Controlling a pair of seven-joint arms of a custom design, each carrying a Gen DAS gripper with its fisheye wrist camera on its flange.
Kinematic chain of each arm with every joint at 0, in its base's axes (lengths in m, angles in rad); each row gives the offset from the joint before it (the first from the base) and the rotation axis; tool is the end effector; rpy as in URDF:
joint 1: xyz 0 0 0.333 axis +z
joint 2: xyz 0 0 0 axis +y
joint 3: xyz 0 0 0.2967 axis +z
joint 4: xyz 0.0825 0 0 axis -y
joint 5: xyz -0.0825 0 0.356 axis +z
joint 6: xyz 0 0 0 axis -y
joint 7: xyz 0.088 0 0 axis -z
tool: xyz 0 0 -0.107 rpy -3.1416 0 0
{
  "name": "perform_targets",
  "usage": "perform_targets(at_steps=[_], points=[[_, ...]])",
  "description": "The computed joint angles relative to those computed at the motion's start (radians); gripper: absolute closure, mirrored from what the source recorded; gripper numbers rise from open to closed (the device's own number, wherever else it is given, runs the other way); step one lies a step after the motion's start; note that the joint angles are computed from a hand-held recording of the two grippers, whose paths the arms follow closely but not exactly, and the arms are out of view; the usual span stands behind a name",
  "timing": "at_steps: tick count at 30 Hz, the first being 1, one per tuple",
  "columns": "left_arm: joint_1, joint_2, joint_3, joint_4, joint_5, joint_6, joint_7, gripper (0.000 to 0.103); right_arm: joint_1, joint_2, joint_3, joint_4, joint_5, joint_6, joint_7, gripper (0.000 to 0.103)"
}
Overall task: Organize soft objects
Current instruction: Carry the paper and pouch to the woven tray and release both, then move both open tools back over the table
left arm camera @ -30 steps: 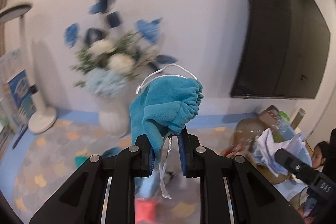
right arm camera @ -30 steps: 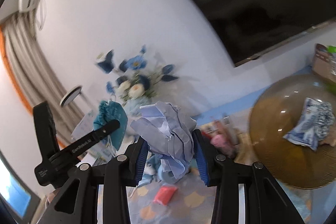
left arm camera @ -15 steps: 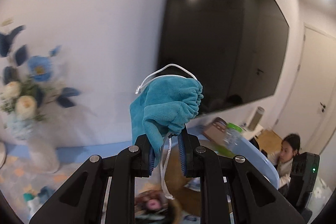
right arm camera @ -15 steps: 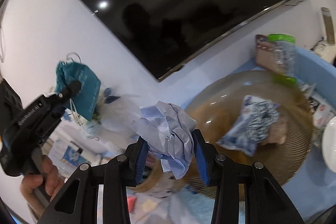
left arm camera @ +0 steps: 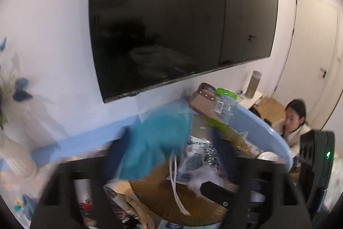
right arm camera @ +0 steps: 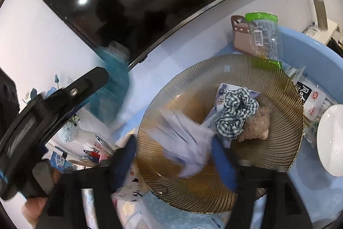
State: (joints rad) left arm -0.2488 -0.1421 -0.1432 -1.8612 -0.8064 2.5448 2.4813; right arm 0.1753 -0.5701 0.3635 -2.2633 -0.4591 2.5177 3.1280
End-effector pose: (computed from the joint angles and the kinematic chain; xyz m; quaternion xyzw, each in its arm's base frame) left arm 0.5023 -0.2040 0.6550 -0.3172 0.8108 -0.4657 0.1583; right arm 0.3423 0.2524 0.6376 -0.3659 0.8099 -0.1870 0.4187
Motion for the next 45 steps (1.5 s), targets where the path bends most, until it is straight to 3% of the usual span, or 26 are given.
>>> perform_targets(at_steps=[3, 7, 15, 25, 35, 40, 45], points=[[-0.019, -0.032, 0.002, -0.041, -0.051, 0.063, 0.084, 0.000, -0.010, -0.010, 0.012, 0.002, -0.009, -0.022, 0.025, 0.021], [-0.003, -0.016, 0.009, -0.002, 0.019, -0.019, -0.003, 0.000, 0.000, -0.023, 0.000, -0.015, 0.013, -0.002, 0.045, 0.021], [0.040, -0.042, 0.048, 0.013, -0.023, -0.101, -0.051, 0.000, 0.000, 0.008, 0.054, 0.109, -0.022, -0.095, 0.043, 0.021], [0.153, -0.045, 0.151, 0.079, -0.075, -0.227, -0.134, 0.000, 0.046, 0.271, 0.137, 0.425, -0.204, -0.148, 0.047, 0.021], [0.367, 0.066, 0.213, 0.147, -0.074, -0.260, -0.141, 0.000, 0.208, 0.627, 0.153, 0.732, -0.388, -0.166, 0.045, 0.013], [0.464, 0.117, 0.217, 0.092, -0.033, -0.230, -0.063, 0.000, 0.309, 0.820, 0.133, 0.895, -0.346, -0.200, -0.061, 0.013], [0.524, 0.162, 0.203, 0.036, 0.002, -0.229, 0.001, 0.001, 0.444, 0.998, 0.085, 1.080, -0.337, -0.342, -0.151, 0.013]])
